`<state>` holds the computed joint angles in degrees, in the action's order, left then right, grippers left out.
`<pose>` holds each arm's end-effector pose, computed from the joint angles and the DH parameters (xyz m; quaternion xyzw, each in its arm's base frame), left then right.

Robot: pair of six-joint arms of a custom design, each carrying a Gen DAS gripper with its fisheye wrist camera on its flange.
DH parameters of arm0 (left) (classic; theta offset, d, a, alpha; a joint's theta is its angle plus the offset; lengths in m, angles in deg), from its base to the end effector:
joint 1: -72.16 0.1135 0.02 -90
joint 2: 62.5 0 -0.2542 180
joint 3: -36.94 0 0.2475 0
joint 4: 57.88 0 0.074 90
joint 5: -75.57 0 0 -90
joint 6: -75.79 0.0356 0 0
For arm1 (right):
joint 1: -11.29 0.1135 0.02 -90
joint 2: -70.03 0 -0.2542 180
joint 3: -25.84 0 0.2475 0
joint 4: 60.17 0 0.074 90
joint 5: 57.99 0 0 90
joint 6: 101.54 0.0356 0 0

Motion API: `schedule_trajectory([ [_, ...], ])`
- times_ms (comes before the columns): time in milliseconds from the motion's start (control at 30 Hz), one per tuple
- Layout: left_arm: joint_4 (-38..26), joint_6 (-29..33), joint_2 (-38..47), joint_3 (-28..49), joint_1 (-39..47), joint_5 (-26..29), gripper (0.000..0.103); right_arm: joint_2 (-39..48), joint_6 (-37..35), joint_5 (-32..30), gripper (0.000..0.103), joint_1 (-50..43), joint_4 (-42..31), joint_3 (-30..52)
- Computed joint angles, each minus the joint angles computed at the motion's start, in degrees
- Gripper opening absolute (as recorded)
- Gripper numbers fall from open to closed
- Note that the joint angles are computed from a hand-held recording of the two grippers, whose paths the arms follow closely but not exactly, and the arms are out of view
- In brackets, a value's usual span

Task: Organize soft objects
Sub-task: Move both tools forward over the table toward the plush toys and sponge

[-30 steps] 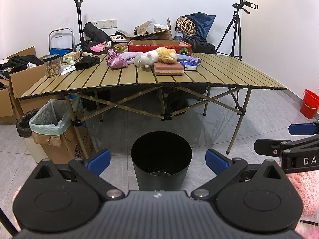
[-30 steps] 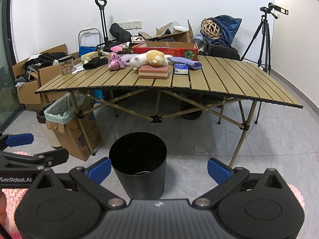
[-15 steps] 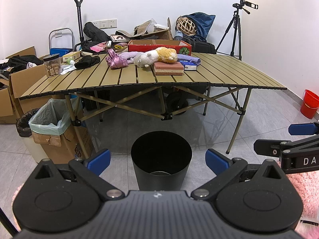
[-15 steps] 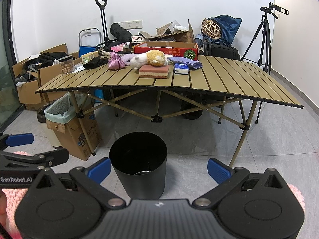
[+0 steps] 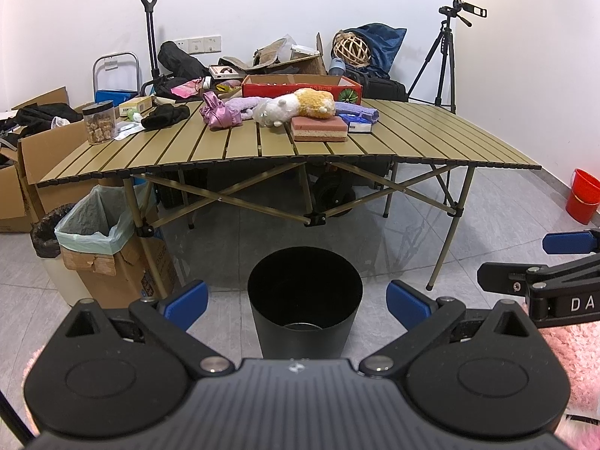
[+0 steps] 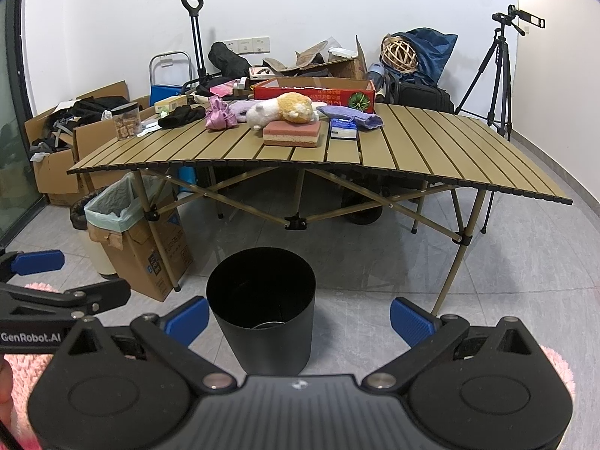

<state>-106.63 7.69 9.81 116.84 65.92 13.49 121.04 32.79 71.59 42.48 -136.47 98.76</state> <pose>0.2641 -0.0456 0.3190 0.3116 0.8329 -0.1630 0.4274 0.1390 0.0576 0.3210 0.2054 0.8781 -0.0787 0.4249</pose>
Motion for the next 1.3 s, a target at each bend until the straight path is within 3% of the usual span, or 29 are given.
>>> schedule_trajectory([
  [300,3.09,-2.7,2.9,1.71,-0.68,-1.58,0.103,2.71,-3.21,0.09,0.103,-1.72,3.87,1.03],
  [700,7.59,-9.39,10.93,10.37,-3.85,-4.74,0.103,7.18,-21.0,-13.01,0.103,-19.87,18.84,3.03],
  [1300,13.32,-16.56,26.19,25.99,-8.03,-8.99,0.103,22.18,-29.52,-22.31,0.103,-32.84,33.6,10.59],
])
